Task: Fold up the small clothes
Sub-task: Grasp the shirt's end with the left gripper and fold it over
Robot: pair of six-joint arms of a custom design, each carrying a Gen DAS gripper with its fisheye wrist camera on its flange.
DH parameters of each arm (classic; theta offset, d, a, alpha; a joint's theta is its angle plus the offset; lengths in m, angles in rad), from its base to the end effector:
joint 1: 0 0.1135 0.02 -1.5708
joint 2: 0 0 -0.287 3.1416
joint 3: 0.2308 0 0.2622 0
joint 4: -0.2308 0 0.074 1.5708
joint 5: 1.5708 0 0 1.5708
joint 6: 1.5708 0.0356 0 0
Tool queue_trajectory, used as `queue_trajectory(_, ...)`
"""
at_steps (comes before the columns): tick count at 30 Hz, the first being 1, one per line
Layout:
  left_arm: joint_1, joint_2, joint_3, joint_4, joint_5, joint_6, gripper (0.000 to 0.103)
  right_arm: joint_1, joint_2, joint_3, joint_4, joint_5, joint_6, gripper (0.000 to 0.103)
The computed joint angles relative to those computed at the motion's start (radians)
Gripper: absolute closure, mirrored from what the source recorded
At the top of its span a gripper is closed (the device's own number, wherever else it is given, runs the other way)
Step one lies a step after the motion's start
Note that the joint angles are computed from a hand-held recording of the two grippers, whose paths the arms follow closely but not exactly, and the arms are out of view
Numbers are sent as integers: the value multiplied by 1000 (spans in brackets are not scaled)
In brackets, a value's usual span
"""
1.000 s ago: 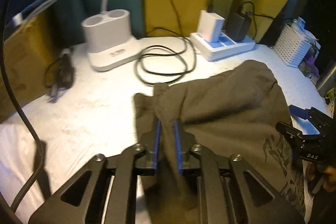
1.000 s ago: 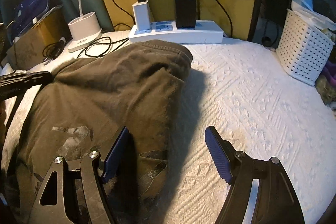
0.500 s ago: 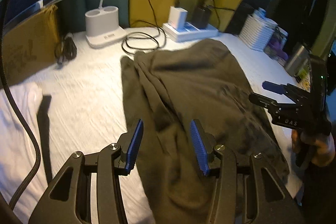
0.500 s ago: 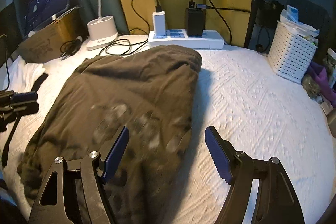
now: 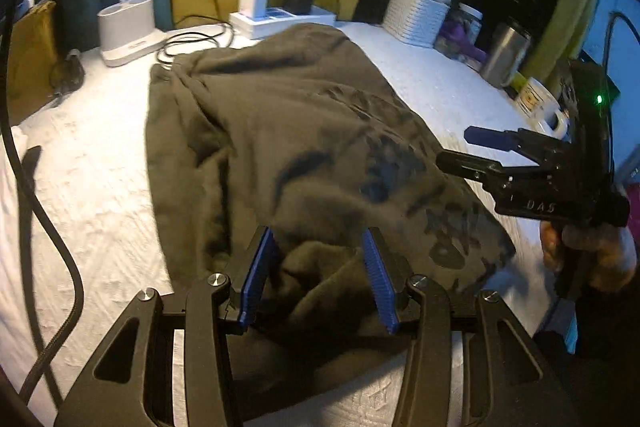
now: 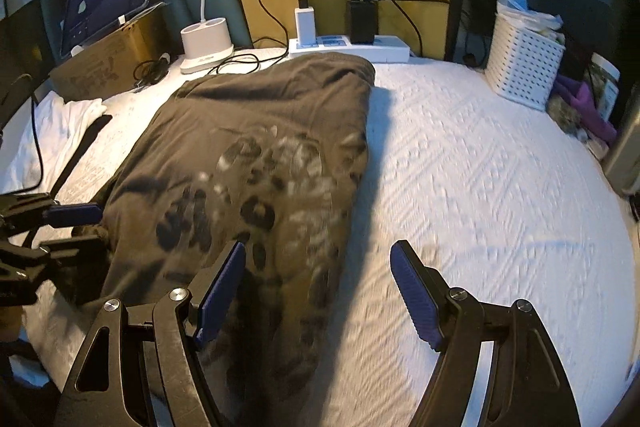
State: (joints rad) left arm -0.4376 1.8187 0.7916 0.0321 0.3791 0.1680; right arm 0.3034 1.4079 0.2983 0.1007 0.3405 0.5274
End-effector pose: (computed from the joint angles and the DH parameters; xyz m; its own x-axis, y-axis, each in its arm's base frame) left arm 0.2952 -0.1527 0.1145 -0.6527 0.4769 -0.5887 0.6951 0.6860 -0.2150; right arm 0.1926 0.0478 0.1038 -0.7541 0.2610 -0.6026 0.3098 0.9505 0.0239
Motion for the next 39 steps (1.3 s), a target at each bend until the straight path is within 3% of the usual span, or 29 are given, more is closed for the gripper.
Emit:
queue_trajectory(3, -9, -5, -31, 10, -17, 16, 91, 34, -17, -21, -8, 18, 38, 26)
queue_trajectory(4, -8, -18, -49, 21, -25, 15, 94, 43, -20, -26, -9, 21, 49, 26)
queue_trajectory(13, 61, -228, -227, 63, -87, -53, 96, 147, 0, -46, -9, 48, 139, 26)
queue_trajectory(24, 42, -226, -329, 154, -184, -90, 95, 300, 58, -79, 4, 132, 266, 27)
queue_trajectory(32, 52, -270, -335, 114, -180, -102, 93, 449, 12, -114, -46, 204, 428, 27)
queue_trajectory(33, 49, -267, -334, 115, -184, -104, 93, 466, 4, -125, -34, 208, 440, 33)
queue_trajectory(36, 31, -260, -333, 116, -202, -119, 93, 493, -30, -142, -5, 186, 452, 67)
queue_trajectory(39, 29, -260, -335, 120, -205, -122, 93, 527, -30, -114, -49, 205, 477, 82)
